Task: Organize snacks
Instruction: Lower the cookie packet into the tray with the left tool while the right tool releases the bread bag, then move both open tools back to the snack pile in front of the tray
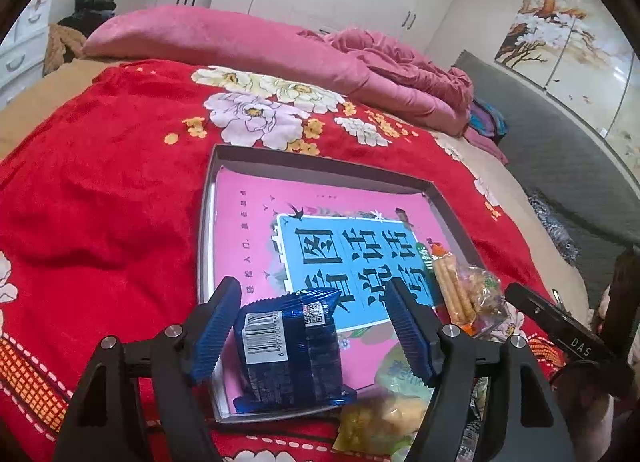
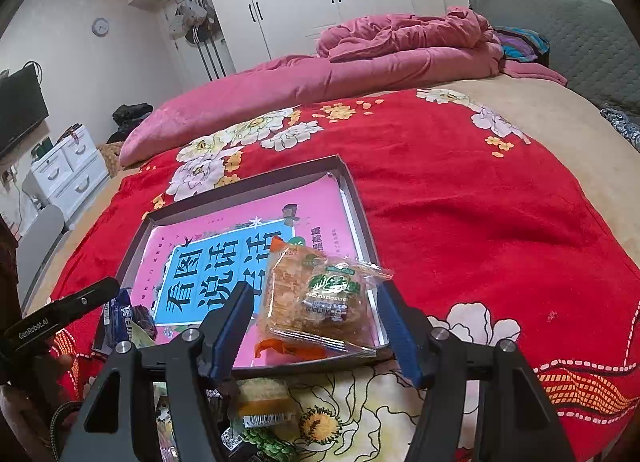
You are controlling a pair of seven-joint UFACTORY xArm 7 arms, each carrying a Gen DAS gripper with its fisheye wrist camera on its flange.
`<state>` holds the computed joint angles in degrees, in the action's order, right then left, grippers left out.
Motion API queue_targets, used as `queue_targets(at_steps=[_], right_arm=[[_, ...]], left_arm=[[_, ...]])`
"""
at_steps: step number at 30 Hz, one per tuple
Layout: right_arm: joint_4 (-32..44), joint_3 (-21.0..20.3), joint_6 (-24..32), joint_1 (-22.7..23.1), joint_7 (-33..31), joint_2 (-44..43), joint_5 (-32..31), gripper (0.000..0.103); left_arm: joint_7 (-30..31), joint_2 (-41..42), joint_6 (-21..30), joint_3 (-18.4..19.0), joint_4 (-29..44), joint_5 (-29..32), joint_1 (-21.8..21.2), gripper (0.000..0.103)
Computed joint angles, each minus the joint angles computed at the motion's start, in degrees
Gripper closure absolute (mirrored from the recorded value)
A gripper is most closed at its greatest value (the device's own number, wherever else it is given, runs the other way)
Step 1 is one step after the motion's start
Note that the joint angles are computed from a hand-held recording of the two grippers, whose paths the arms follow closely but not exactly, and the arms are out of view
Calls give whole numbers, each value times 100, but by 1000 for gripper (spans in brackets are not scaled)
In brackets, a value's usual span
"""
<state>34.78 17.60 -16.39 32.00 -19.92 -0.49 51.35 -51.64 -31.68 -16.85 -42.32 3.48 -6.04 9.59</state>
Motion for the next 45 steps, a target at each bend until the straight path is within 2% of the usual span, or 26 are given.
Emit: queue_targets(at_steps=[4,10,17,25,31,36,45], right_arm=[[-78,-31,-36,-9,260,-31,-283,39],[-239,13,-81,-118,798,-130,-878,36],[-337,200,-43,-335,1079,-232,-1191,35],[-457,545,-6,-632,1165,-391,-1314,35],[-614,728,26,-818,1524,-566,-1713,35],[-736,976,37,-1056,1807,-715,-2035,34],[-965,1023,40,-1203,2524,-994,-2850,32]], left_arm=[[-123,-268,95,-48,-72,1,-52,27],[-378,-672,245,82,-194,212,-243,26],[-712,-1023,409,277,-317,563,-461,26],[-1102,-1564,999,514,-373,1019,-913,25],[-1469,-1826,1462,775,-393,1337,-1436,25],[-1825,-2044,1840,683,-326,1635,-1652,25],[-2278,-2204,2288,724,-232,2044,-1998,25]])
